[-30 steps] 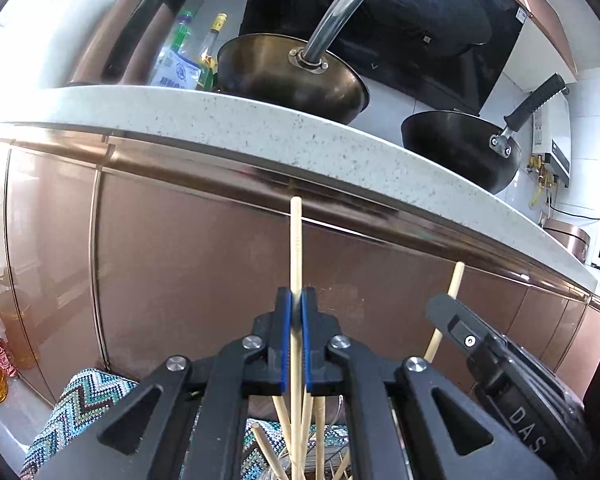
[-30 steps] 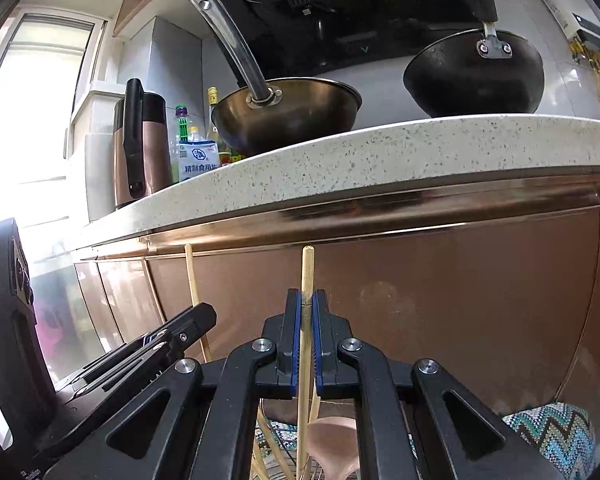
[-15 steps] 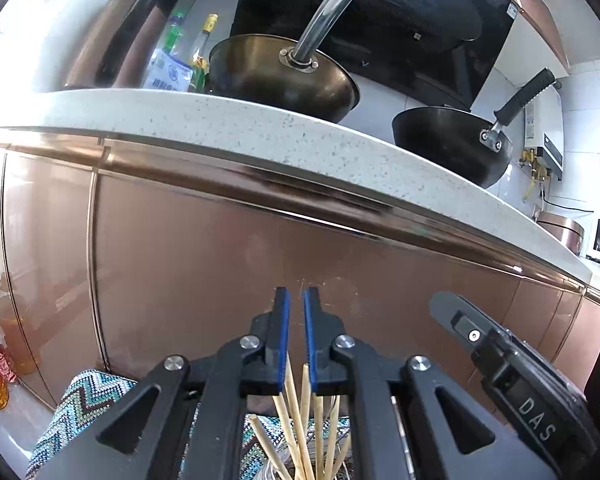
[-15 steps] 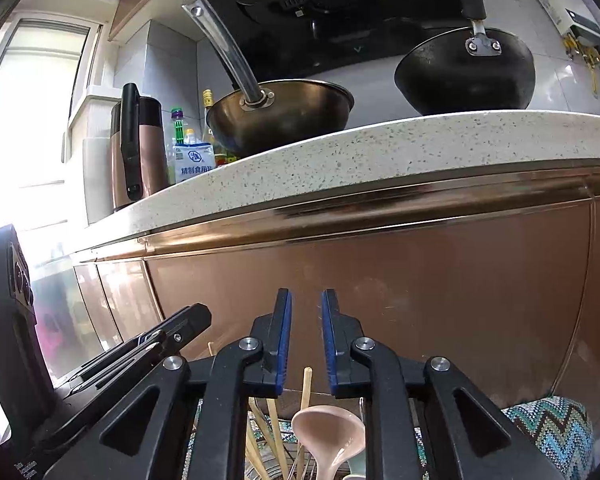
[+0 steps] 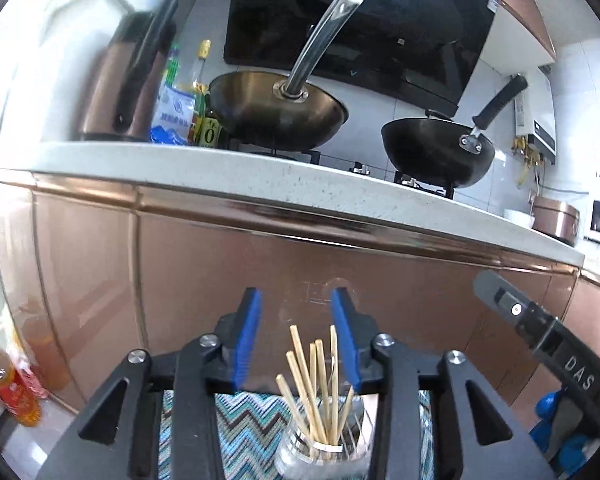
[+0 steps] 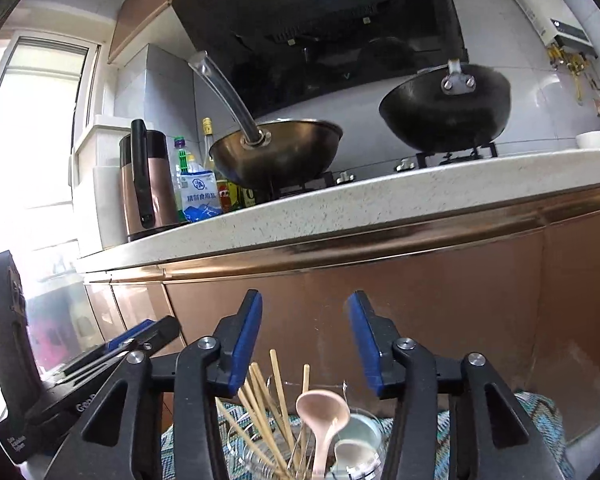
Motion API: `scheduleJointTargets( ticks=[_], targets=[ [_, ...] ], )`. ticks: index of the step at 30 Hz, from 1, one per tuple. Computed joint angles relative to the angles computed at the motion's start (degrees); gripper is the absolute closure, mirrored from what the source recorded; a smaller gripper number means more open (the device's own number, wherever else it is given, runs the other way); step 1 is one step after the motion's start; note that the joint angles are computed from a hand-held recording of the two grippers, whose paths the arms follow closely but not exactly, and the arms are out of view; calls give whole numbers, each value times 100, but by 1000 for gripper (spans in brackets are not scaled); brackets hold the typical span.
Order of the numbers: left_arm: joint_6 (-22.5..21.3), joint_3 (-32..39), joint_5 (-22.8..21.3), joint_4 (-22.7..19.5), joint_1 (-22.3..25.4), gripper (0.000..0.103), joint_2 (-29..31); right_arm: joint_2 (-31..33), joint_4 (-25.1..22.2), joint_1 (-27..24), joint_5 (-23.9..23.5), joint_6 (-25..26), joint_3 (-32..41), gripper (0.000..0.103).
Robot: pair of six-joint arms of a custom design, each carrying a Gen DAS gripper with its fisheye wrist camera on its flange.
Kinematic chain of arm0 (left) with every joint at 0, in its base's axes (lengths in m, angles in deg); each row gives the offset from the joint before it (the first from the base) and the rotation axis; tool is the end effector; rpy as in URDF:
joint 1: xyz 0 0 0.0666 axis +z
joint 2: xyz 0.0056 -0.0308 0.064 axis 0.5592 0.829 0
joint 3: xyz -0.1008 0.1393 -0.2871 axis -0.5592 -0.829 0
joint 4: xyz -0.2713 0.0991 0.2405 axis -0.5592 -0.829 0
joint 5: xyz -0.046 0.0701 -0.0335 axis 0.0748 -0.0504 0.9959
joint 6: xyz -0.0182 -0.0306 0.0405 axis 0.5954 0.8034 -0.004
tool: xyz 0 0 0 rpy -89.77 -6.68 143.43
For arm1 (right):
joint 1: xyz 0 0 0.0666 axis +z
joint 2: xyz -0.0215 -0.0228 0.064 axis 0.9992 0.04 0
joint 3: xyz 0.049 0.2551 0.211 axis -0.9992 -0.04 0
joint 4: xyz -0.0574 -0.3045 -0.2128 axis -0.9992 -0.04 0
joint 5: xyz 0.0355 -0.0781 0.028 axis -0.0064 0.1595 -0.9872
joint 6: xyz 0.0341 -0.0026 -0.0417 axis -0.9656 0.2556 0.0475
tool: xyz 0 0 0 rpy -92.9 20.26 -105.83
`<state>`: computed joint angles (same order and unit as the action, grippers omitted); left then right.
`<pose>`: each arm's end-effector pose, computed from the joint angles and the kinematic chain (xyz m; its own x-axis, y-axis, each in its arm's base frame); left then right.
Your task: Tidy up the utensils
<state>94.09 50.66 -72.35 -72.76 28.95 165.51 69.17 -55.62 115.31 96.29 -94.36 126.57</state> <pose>0.5451 -0.0579 0.5781 -0.2523 -0.0722 -0.9649 0.3149 0.9368 -0.1525 0.5179 0.2543 0.5678 -0.1296 0.2149 -0.9680 -0.0385 0.9744 0.2215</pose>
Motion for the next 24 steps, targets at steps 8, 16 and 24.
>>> scheduleJointTargets(
  ticks=[8,16,24],
  targets=[
    [-208,-660,-72,-484,192,61,-944,-968,-564,423,636,-37,-728,48],
    [-541,-1360,-146,-756,377,53,-1907,-1760,-1171,910,1243,-287,-1344,28],
    [-559,-1817,-441,-895,690,49,-2581,-1949,-2093,1473,2074,-666,-1311,16]
  ],
)
